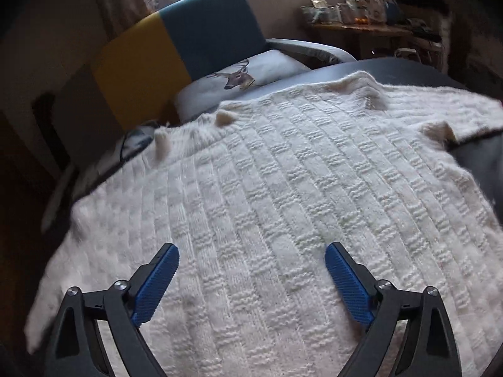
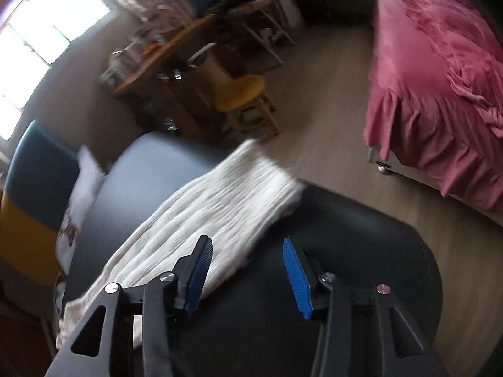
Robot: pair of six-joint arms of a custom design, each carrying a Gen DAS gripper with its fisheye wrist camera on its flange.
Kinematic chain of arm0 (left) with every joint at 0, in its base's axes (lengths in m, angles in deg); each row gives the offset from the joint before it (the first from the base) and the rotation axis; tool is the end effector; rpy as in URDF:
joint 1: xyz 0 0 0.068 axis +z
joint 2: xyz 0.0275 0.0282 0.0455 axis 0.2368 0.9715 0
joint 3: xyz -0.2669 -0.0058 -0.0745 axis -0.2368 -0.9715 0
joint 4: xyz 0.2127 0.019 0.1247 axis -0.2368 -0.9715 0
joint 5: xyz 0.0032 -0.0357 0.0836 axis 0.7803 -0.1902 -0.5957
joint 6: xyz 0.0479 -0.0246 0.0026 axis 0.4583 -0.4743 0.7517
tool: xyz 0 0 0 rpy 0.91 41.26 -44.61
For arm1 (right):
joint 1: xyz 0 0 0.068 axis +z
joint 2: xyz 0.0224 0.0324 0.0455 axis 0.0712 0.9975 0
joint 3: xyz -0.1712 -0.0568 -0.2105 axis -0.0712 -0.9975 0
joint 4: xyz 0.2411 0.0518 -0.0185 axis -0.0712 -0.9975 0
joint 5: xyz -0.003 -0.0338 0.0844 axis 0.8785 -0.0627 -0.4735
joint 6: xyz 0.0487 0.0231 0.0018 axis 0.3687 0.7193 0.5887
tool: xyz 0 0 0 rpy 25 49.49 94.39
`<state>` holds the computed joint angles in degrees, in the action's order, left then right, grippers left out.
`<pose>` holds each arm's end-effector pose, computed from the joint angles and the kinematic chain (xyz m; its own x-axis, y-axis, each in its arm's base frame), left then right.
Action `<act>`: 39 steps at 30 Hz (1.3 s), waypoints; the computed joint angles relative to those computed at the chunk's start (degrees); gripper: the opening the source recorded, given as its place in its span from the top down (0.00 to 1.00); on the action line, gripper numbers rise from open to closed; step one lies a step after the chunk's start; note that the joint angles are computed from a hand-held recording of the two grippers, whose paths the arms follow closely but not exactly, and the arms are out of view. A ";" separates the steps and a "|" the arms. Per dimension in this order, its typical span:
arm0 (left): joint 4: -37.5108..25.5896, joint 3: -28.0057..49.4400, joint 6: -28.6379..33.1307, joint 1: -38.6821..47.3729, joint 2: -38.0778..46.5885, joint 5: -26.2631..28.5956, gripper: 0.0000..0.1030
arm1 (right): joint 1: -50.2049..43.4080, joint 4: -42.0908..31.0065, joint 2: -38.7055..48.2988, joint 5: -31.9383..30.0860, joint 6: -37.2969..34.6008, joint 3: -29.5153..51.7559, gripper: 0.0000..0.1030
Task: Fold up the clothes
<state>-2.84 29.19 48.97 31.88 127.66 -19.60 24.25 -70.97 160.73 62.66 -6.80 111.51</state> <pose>0.2717 0.0885 0.0636 -0.7659 0.1865 -0.6153 0.0201 0.9635 0.2671 0.2898 0.0968 0.0833 -0.5035 0.7654 -0.4009 0.6561 0.6405 0.3990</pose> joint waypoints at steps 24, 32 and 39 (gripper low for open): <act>-16.05 7.99 -5.35 5.13 -0.80 9.62 0.00 | 11.03 2.27 -3.75 5.33 -7.58 10.14 0.95; -20.21 10.32 -4.76 10.26 -3.97 13.62 0.00 | 22.61 -4.15 4.18 3.24 -12.94 33.18 0.95; -25.67 15.57 -5.42 17.31 -3.08 16.98 0.00 | 29.65 -15.56 26.97 -5.48 -15.65 67.96 0.95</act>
